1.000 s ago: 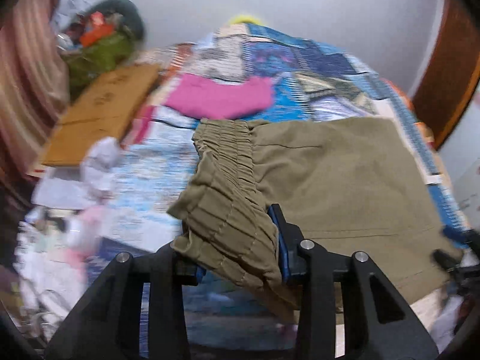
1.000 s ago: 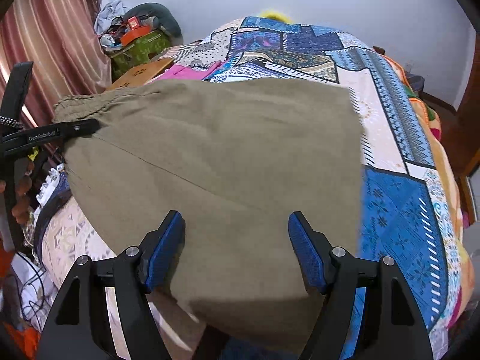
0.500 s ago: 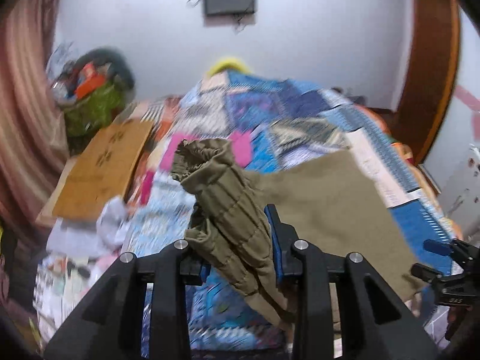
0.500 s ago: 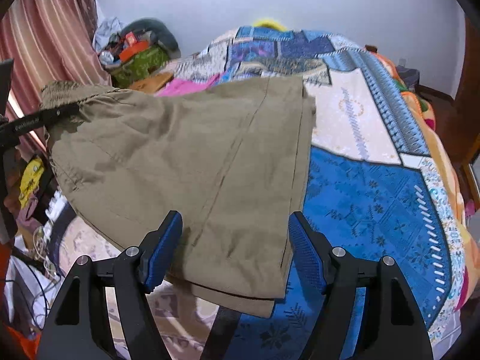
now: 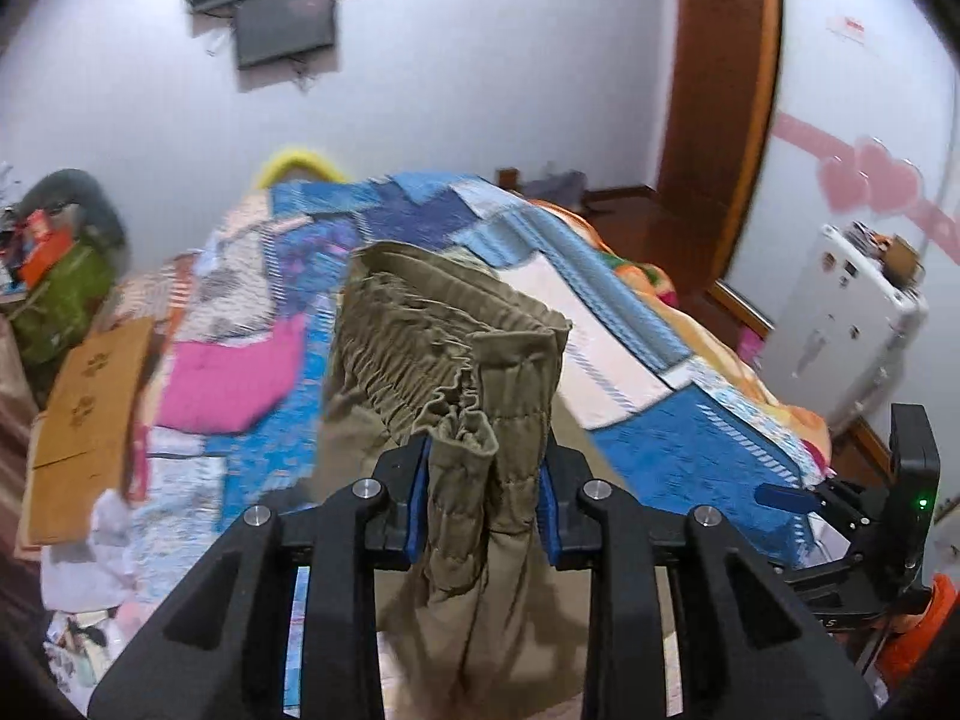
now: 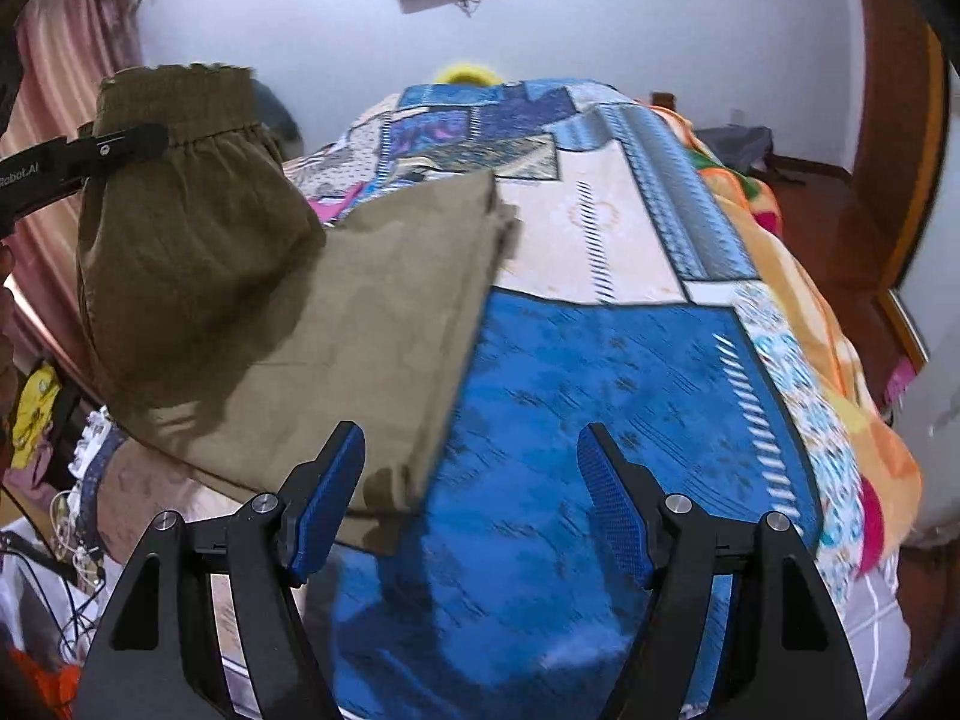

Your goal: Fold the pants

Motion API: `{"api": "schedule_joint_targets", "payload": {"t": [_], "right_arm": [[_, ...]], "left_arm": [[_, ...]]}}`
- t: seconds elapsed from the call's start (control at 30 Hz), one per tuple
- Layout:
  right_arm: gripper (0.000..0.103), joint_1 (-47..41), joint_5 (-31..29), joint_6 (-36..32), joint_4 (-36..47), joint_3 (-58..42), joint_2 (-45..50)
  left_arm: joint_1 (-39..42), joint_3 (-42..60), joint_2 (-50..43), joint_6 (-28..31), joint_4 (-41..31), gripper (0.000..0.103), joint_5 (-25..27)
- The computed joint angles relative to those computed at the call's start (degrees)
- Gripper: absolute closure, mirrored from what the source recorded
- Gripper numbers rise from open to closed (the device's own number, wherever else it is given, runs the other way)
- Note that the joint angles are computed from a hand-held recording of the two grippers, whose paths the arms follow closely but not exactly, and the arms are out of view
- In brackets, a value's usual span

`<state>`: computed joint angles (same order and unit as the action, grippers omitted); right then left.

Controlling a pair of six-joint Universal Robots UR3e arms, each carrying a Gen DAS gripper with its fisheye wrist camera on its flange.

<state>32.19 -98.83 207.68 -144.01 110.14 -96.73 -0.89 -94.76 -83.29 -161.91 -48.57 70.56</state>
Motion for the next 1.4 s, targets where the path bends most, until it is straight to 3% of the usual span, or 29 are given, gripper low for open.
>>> {"api": "schedule_joint_targets", "payload": {"t": [0.23, 0.47, 0.5, 0.6, 0.67, 0.87, 1.03, 1.4], "right_arm": [[0.033, -1.83, -0.75, 1.23, 0.95, 4.44, -5.88], [0.033, -2.86, -1.60, 2.05, 1.30, 6.58, -9.46], [0.033, -2.97, -1.66, 1.91, 1.40, 6.58, -9.55], [0.033, -3.14, -1.86, 1.69, 1.73, 6.44, -9.68], [0.033, -3.14, -2.00, 1.77, 1.86, 6.07, -9.63], [0.033, -2.98, -1.98, 0.69, 2.49, 2.45, -7.72], [0.033, -2.28, -1.01, -1.34, 0.25, -3.27, -2.27], [0.033, -0.73, 4.57, -2.22, -4.76, -11.34, 13.48]], "left_arm": [[-7.72, 4.71, -9.26, -2.00, -4.08, 0.074, 0.70], [-11.95, 3.48, -12.71, -2.11, -5.04, 0.074, 2.62], [-12.37, 3.21, -12.86, -1.86, -4.97, 0.072, 2.92], [-12.94, 3.23, -12.48, 0.18, -6.83, 0.053, 1.95], [-12.46, 3.45, -11.89, 1.26, -8.48, 0.034, 0.10], [-9.48, 1.45, -6.89, 1.51, -7.26, 0.029, -0.73], [-3.98, 0.31, -5.21, 1.69, -3.03, 0.028, 3.24], [5.36, 6.31, -13.54, 6.51, 0.58, 0.020, 7.61]]}}
